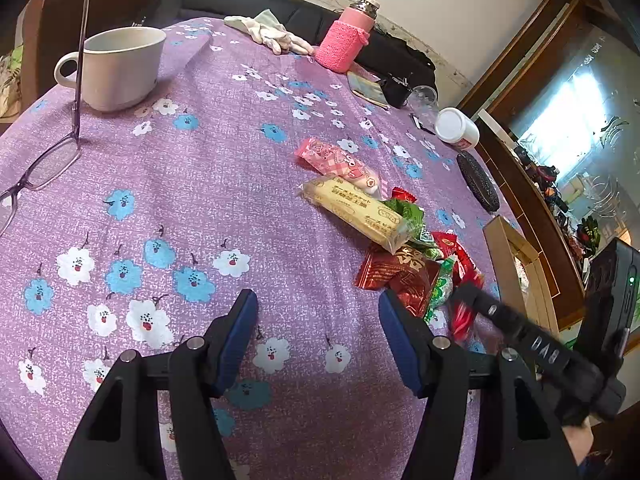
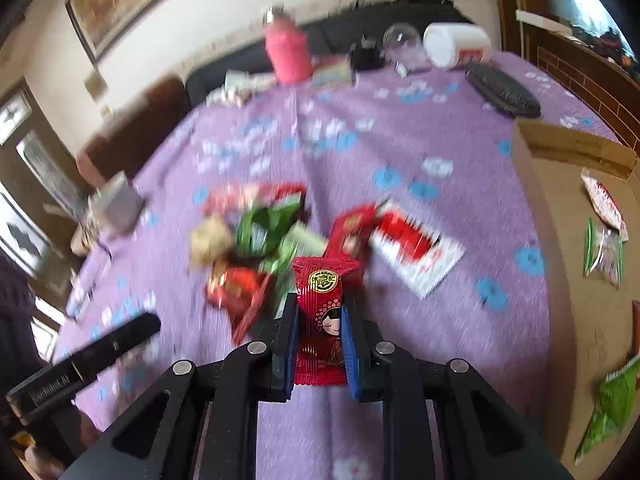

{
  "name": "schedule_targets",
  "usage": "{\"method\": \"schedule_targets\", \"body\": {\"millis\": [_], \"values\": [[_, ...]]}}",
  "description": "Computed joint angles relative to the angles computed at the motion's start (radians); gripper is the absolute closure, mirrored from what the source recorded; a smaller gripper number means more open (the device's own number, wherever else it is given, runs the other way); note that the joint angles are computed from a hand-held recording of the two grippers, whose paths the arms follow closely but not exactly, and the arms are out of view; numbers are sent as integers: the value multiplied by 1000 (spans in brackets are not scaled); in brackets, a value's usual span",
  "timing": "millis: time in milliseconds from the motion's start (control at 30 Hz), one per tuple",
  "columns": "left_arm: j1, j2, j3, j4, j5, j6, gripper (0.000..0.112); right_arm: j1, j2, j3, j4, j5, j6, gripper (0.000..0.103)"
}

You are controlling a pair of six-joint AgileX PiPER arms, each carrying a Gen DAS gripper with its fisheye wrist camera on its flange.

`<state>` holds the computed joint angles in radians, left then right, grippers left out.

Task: Organize snacks
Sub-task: 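Move both open grippers back over the snack pile, then grasp the yellow wafer bar with left gripper while right grasps red doll-print packet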

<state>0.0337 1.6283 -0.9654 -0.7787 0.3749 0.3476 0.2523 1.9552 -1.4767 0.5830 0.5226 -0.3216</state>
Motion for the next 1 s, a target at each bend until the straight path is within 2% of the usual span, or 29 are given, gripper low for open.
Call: {"method": "schedule_targets", "body": {"millis": [67, 133, 200, 267, 333, 400, 633, 733, 900, 1000], "values": [[-3, 7, -4, 3, 0, -5, 50, -18, -2, 35, 110, -55, -117, 82], [-15, 9, -9, 39, -8, -43, 50, -20, 5, 24, 111, -52, -129, 82], [-25, 7, -19, 76, 0, -87, 50, -36, -1, 35, 180, -44, -194, 82], [-11, 14, -39, 39, 44, -86, 50, -50, -3, 36, 219, -28, -223, 82], [30, 36, -78, -66, 132, -41, 50, -67, -12, 47, 279, -12, -271, 82], [60, 83, -153, -79, 223, -98, 50, -73, -23, 58, 309, -13, -295, 82], [29, 238, -434, 129, 313, -405, 50, -89, -41, 83, 395, 12, -365, 82], [-4, 316, -582, 279, 372, -553, 50, -95, -42, 86, 414, 16, -373, 82], [-15, 465, -794, 328, 507, -633, 50, -106, -39, 82, 435, 34, -381, 82], [-34, 461, -783, 365, 471, -648, 55, -107, -39, 83, 440, 34, -388, 82]]}}
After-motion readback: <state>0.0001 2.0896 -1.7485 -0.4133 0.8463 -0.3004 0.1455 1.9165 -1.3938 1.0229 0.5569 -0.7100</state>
